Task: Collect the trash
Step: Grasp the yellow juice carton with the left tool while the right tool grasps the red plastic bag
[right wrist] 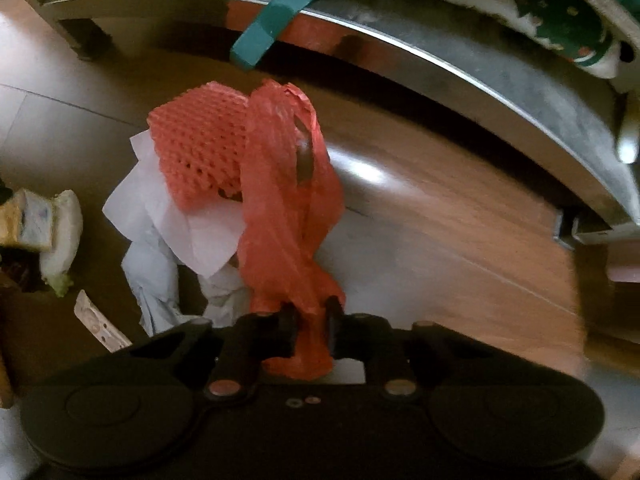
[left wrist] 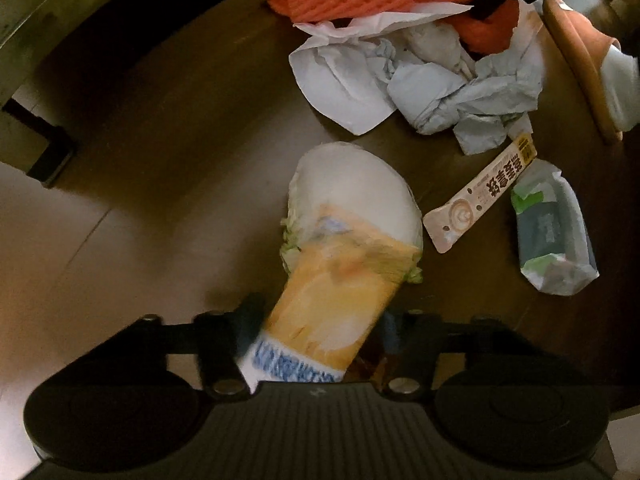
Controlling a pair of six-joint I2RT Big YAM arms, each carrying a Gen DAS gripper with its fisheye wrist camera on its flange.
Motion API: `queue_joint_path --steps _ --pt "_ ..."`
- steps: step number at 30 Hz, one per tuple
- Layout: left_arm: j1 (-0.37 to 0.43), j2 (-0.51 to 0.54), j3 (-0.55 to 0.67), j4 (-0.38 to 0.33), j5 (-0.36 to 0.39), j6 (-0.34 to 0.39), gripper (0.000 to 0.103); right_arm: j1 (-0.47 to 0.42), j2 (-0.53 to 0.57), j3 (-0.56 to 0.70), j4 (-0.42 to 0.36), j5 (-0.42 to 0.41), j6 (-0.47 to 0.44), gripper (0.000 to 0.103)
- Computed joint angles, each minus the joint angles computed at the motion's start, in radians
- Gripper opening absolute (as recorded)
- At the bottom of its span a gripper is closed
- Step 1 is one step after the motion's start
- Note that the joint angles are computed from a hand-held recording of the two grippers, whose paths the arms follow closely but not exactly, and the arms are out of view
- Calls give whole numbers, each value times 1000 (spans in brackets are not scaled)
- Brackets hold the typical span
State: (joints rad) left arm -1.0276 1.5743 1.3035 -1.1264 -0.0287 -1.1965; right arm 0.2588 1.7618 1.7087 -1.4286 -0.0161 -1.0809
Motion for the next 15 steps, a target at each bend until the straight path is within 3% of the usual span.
queue_joint_path --steps 2,5,15 --pt "1 3 11 -15 1 -22 44 -5 -12 9 -10 5 21 9" --pt "5 -10 16 -33 3 -58 42 -11 -28 28 -43 10 62 8" --pt "-12 -74 90 -144 -43 -148 42 -50 -80 189 -250 -39 139 7"
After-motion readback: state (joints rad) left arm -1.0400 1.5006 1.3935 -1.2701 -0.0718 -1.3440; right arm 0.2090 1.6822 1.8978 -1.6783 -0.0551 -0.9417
